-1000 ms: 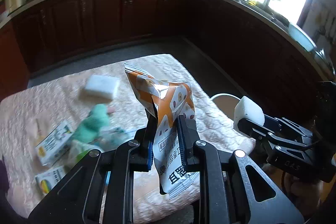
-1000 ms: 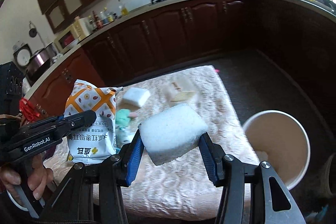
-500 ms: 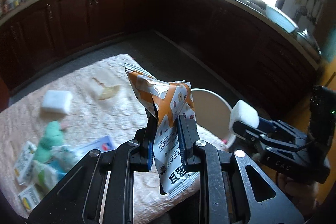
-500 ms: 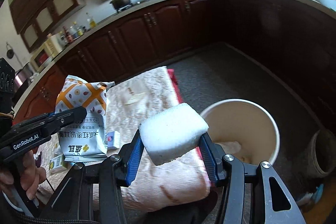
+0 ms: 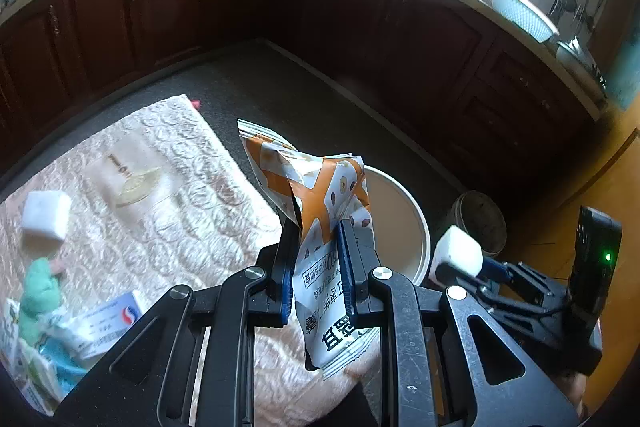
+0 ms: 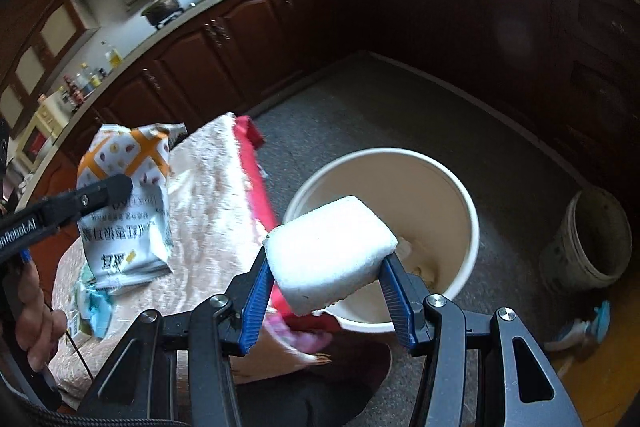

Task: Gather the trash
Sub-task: 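Carry the bag and sponge over the white bucket and open both grippers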

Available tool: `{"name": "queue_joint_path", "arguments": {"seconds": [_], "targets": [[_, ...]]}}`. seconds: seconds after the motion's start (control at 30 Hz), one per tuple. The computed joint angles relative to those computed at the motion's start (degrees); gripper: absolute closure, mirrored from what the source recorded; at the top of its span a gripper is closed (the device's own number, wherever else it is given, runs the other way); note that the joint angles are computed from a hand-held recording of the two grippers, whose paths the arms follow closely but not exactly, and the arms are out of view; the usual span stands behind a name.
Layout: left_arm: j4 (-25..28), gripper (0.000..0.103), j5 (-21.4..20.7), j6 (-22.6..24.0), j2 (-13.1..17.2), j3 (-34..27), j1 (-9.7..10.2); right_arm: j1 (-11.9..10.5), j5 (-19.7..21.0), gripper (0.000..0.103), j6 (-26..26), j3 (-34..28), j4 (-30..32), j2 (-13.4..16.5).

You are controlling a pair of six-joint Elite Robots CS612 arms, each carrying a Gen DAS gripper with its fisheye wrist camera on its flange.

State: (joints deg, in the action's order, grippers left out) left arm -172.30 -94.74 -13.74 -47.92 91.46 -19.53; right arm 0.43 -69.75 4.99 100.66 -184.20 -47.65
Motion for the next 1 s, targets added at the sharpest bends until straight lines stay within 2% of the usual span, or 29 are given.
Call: {"name": "queue_joint_path", "arguments": {"seconds": [0.2,0.33,0.77,0.83,0.9,0.93,1.0], "targets": [[2.11,0.086,-0.07,0.06,2.13,-3.38,-0.60,-0.77,-0.74,0.051,0.80,-0.45,1.54,0.72],[3.55,0.086,-1.66,-0.51,3.63,-5.44,-0.51,-0.87,-1.12,0.051,1.08,-1.30,2.76,1.31],[5.96,0.086,-3.03,-3.84,7.00,-8.97,-0.87,0.00,-3.34,0.048,1.09,-4.45,7.14,3.76],[5.78,0.082,-3.41,-3.67,7.23,-9.13,-0.79,0.09,-4.04,0.042,1.36,-4.80,6.96,4.03],[5.87,0.068,-3.34,-3.33,7.26,-9.12,-0.81,0.25,-5.40,0.040,1.44,-4.97,7.35,4.12],[5.80,0.058,-3.52,-3.30,7.26,-9.06,-0.75,0.32,-5.78,0.040,1.50,-5.15,7.89,4.04],[4.57,0.052,-5.14,-3.86,7.27,-8.74,-0.41,0.30,-6.36,0.039,1.81,-5.16,8.53,4.01]]}}
